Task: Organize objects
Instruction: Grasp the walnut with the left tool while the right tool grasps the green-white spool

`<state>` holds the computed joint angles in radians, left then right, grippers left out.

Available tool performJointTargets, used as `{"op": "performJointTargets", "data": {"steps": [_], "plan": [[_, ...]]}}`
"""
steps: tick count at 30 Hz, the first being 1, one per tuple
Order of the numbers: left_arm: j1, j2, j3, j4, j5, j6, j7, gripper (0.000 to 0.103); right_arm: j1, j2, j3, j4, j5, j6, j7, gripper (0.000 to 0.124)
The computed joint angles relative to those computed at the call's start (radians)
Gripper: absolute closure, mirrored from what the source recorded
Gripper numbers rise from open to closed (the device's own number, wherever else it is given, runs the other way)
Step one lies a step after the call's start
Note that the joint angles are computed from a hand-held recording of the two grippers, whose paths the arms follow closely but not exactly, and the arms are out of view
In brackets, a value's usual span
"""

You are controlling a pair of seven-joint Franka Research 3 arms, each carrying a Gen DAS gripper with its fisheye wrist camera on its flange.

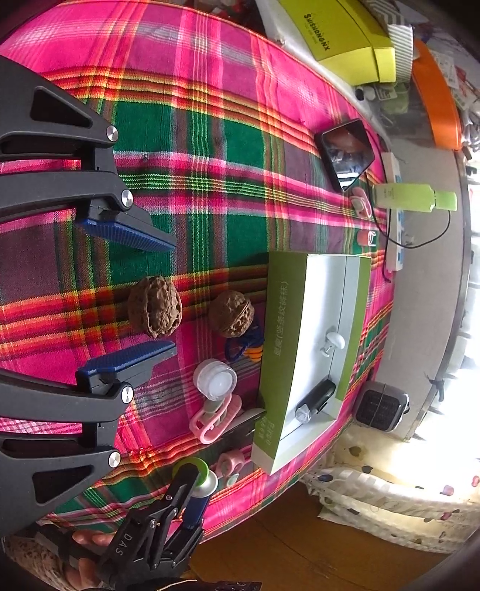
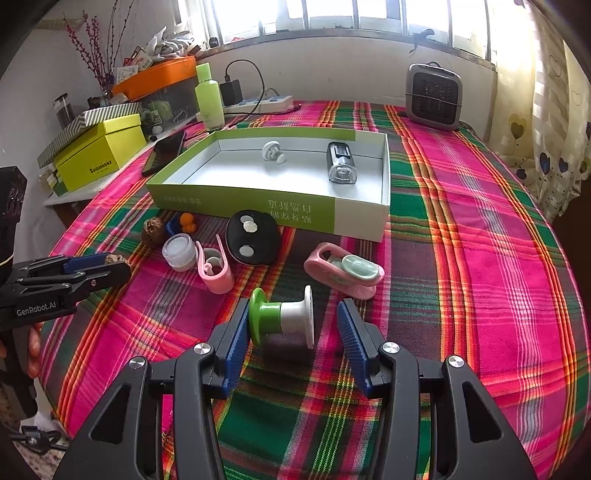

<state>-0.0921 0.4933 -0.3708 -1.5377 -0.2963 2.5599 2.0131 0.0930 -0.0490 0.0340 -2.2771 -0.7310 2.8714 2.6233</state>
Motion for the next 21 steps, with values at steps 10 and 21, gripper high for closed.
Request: {"op": "performJointTargets", "data": {"steps": [10, 21], "plan": [[-0.011, -0.005, 0.007, -0.018, 0.032, 0.038, -0.021, 0.059, 0.009, 0.002, -0.002, 0.0, 0.039, -0.018, -0.022, 0.076], [-0.003, -0.004, -0.001, -0.02, 0.035, 0.041, -0.022, 0.071, 0.009, 0.002, 0.0, 0.002, 0.007, -0.028, 0.005, 0.076]]}}
